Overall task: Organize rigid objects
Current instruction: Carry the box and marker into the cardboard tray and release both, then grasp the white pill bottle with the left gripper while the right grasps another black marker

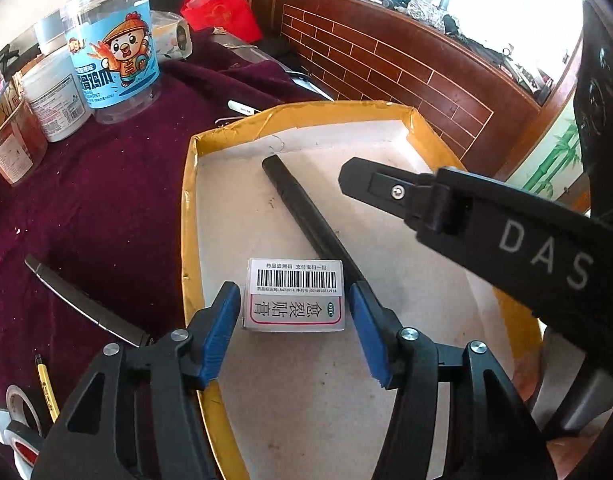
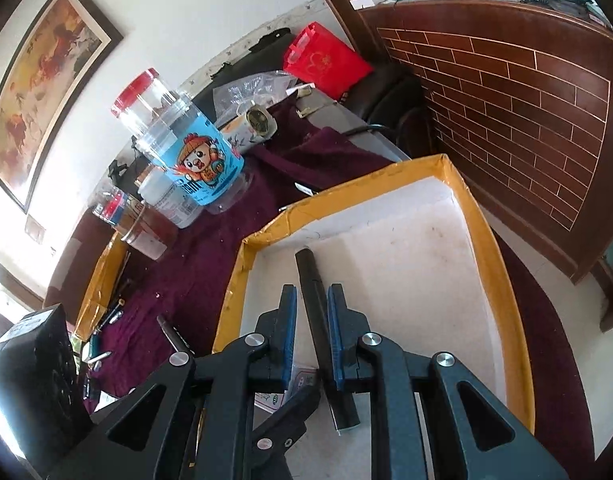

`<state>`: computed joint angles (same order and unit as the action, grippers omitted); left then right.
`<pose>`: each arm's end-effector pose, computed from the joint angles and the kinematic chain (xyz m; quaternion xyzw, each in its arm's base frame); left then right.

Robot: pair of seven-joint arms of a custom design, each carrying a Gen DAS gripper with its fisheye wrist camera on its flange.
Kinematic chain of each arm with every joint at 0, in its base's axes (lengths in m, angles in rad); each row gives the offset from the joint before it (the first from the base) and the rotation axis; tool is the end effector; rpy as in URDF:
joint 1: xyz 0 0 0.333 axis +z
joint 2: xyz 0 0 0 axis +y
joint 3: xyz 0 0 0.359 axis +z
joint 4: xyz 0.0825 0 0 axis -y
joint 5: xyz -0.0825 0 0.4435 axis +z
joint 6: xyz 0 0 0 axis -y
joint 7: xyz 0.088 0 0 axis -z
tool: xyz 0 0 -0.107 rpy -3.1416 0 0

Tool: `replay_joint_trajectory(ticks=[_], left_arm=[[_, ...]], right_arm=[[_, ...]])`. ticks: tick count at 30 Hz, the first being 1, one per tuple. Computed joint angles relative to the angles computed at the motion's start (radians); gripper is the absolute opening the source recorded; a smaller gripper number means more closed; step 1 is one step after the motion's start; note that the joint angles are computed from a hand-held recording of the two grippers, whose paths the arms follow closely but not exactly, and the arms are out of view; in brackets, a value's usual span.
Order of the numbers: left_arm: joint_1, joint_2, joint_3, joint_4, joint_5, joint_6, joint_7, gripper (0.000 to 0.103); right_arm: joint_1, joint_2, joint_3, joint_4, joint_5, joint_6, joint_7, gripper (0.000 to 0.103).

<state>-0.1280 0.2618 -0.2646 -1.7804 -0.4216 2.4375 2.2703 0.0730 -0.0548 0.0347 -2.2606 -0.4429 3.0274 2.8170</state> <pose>0.6768 -0.2643 0.4719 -0.3613 0.8910 -0.2721 0.0395 0.5957 0.0971 0.4850 -0.3778 0.8327 -0.1524 0.3751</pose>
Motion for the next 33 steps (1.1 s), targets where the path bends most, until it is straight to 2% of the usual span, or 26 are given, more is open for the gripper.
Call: replay_joint_trajectory(ticks=[4, 6, 9, 14, 18, 23, 27, 29, 31, 33], left_arm=[[0.005, -0.011, -0.002, 0.001, -0.012, -0.009, 0.006, 0.056], [0.006, -0.017, -0.001, 0.001, -0.017, -0.014, 0.009, 0.062], [0.008, -0.033, 0.004, -0.007, -0.024, -0.014, 0.011, 0.064], [0.019, -0.046, 0.021, -0.003, -0.025, -0.052, -0.012, 0.064], [0.040, -0.081, 0.033, -0.025, -0.054, -0.064, 0.012, 0.064], [0.068, -0.150, 0.062, -0.089, -0.098, -0.048, 0.080, 0.064], [0.103, -0.221, 0.106, -0.180, -0.182, 0.030, 0.168, 0.065], [0.125, -0.230, 0.135, -0.193, -0.202, 0.027, 0.181, 0.065], [0.155, -0.223, 0.162, -0.187, -0.240, 0.019, 0.205, 0.065], [0.180, -0.209, 0.178, -0.183, -0.259, 0.074, 0.230, 0.065]], right_arm=[[-0.018, -0.011, 0.007, -0.004, -0.065, 0.000, 0.068, 0.015], [-0.027, -0.014, 0.011, -0.007, -0.086, 0.007, 0.094, 0.018], [-0.041, -0.019, 0.018, -0.007, -0.132, 0.002, 0.142, 0.020], [-0.028, -0.013, 0.011, -0.003, -0.093, -0.007, 0.107, 0.020], [-0.031, -0.015, 0.013, -0.001, -0.125, -0.013, 0.126, 0.020], [-0.031, -0.014, 0.013, 0.003, -0.154, -0.025, 0.145, 0.020], [-0.031, -0.017, 0.016, 0.009, -0.200, -0.035, 0.172, 0.021], [-0.031, -0.017, 0.019, 0.013, -0.225, -0.038, 0.188, 0.027], [-0.032, -0.016, 0.025, 0.025, -0.271, -0.057, 0.216, 0.028], [-0.030, -0.014, 0.028, 0.039, -0.328, -0.082, 0.248, 0.028]])
